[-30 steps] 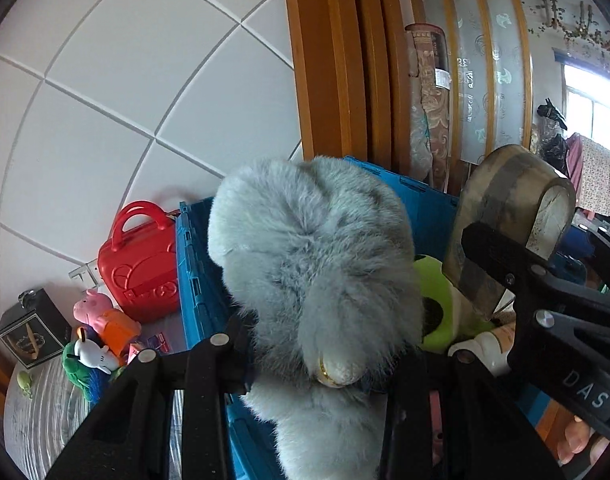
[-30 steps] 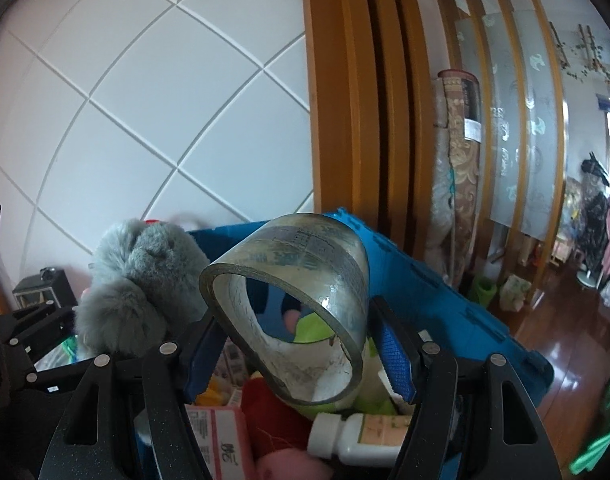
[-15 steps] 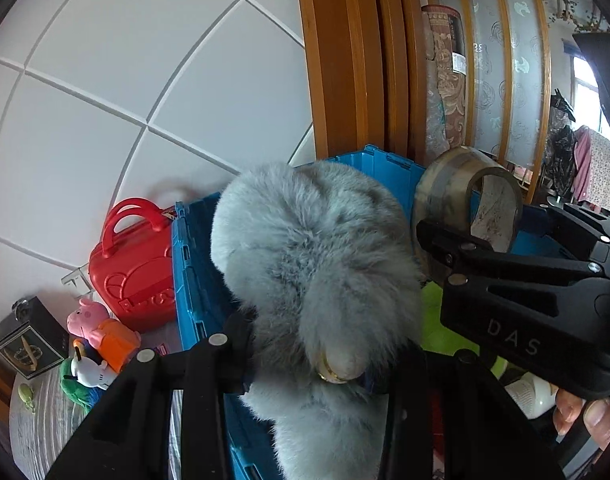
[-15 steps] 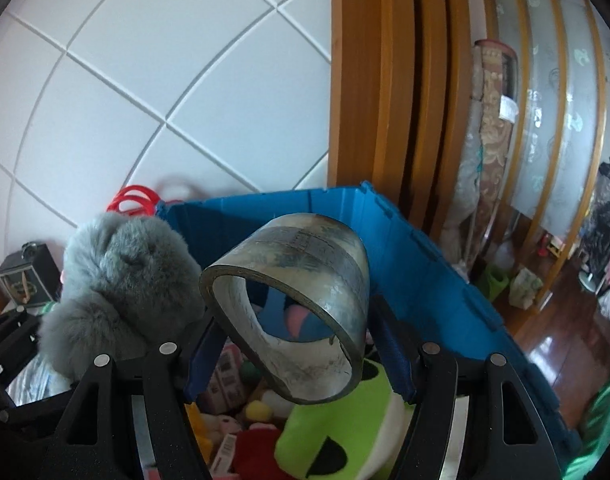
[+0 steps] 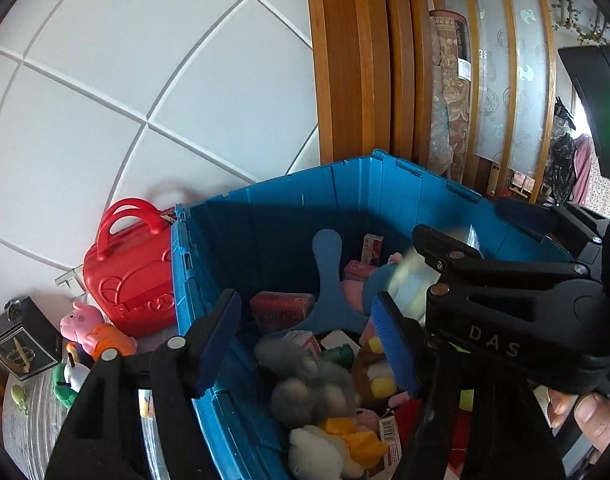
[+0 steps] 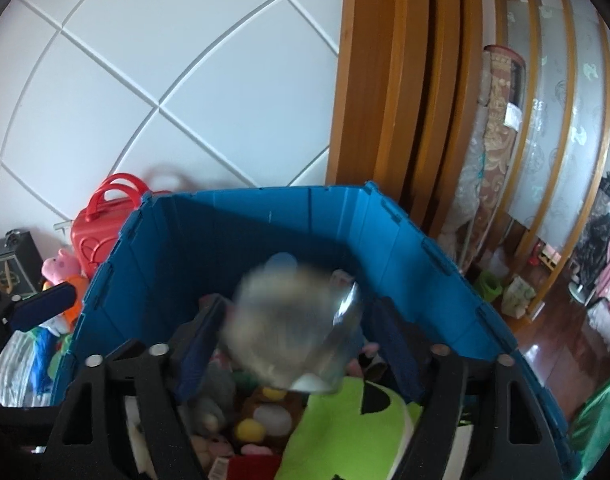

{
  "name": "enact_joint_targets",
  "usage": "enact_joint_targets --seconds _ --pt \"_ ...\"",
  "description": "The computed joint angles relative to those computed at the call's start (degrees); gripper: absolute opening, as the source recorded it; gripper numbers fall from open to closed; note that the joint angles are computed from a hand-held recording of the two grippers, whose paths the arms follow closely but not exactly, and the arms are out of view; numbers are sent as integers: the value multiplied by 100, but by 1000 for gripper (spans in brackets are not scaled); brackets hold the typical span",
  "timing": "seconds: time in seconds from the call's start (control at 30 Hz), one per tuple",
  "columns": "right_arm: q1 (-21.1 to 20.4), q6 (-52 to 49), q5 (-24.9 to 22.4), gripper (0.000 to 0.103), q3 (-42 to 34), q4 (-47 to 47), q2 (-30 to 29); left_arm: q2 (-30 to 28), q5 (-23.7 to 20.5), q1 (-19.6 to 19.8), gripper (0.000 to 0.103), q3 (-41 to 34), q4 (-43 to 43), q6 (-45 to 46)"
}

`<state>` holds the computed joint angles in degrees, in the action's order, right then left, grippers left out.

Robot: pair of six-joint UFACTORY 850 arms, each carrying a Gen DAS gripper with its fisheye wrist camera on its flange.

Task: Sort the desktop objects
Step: 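Carry plush and tape roll into the blue bin and open both tools, then withdraw both tools from the bin back toward the bed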

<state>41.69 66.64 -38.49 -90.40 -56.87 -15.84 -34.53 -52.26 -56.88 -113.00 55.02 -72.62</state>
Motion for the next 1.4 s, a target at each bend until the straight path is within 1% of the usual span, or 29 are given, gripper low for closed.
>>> enact_joint_targets --seconds 0.07,0.13,0.17,0.23,0.33,0.5,0.57,0.77,1.0,1.07,1.17,1.23,1.33,1.4 --pt "-17 107 69 97 27 -71 37 36 31 -5 72 56 32 -56" --pt "-6 176 12 102 30 -131 62 78 35 -13 74 112 83 -122" --pt "11 252 -4 103 66 -232 95 121 95 -19 75 175 110 -166" --pt "23 238 -3 103 70 -275 116 191 171 -36 77 269 137 -216" --pt "56 258 -116 103 87 -250 190 315 146 -119 78 426 330 -376" --pt "209 551 -261 103 310 -437 532 718 139 -284 79 925 767 -905" --pt "323 626 -408 103 389 -506 665 906 103 -365 80 1154 946 -1110" --pt "639 908 -613 103 681 -681 1014 1429 -100 -600 81 1820 1461 -1710" --pt "1179 1509 -882 103 1061 -1108 1300 2104 -406 -873 81 2798 1995 -2473" --pt "1345 1660 -906 103 1135 -1166 1335 2263 -553 -934 81 3026 1970 -2547" --pt "1602 1889 -936 103 1184 -1322 1331 2611 -630 -977 81 3485 1874 -2764" --pt "1802 1982 -1013 103 1136 -1447 1241 2866 -730 -1001 81 3828 1893 -2984" --pt "2033 2094 -996 103 1011 -1543 1064 3229 -1022 -1032 81 4334 1839 -3124" --pt "2160 2154 -892 103 893 -1589 919 3504 -1013 -999 81 4705 1752 -3103"
